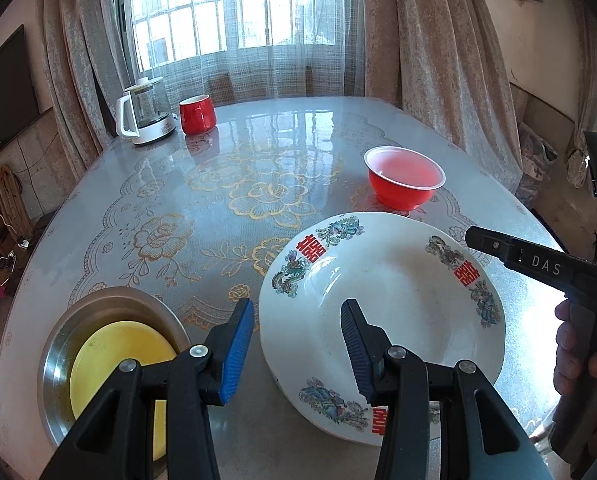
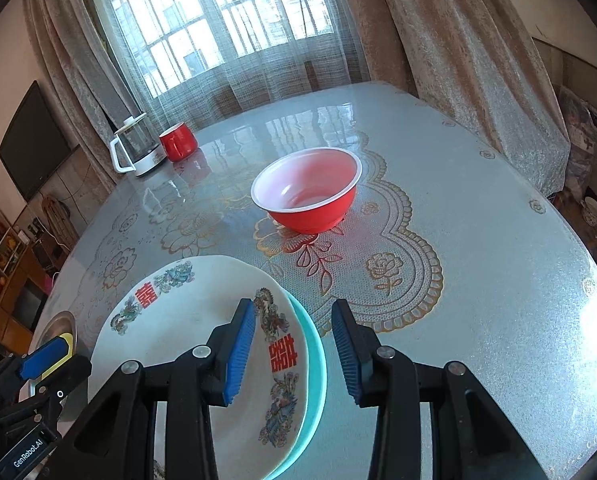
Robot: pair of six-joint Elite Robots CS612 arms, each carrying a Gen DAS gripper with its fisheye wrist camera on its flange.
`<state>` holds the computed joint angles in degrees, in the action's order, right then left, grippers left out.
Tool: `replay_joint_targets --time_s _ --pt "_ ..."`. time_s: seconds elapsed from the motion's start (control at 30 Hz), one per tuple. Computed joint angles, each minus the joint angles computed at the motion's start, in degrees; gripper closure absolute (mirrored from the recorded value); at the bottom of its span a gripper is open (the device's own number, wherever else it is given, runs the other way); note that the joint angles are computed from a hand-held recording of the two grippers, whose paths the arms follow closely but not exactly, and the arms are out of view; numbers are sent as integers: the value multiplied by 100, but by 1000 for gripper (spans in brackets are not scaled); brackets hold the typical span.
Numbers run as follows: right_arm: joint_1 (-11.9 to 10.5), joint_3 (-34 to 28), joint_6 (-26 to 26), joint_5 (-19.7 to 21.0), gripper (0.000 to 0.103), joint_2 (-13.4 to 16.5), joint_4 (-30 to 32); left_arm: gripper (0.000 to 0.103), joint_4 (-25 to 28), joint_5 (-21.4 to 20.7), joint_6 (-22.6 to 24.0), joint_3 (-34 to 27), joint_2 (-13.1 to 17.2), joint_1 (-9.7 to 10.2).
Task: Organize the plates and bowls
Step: 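Move the right tool to the red bowl and grip its rim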
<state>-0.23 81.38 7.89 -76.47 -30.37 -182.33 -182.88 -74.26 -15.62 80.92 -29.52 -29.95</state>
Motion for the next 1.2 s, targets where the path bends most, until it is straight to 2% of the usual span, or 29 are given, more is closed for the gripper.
replay_joint_targets --time_s 0.3,0.43,0.5,0.63,0.93,1.03,1.2 --pt "-107 -408 241 -76 63 178 365 57 759 -349 -186 -672 206 99" --pt "-165 -561 403 -115 63 251 436 57 976 -432 -293 -960 312 135" --pt "-195 -645 493 -113 63 298 520 57 1093 -624 -378 -1114 364 173" --pt "-254 -852 681 -8 63 392 675 57 1220 -812 -308 -1465 500 201" --pt "-316 -1494 927 233 63 670 991 57 1939 -1475 -434 -2732 1039 321" --pt "-320 -1727 995 318 63 781 1085 57 2185 -1660 -605 -3207 1268 348" --pt "-292 -2077 896 341 64 952 1389 58 2763 -1888 -685 -3968 1643 363"
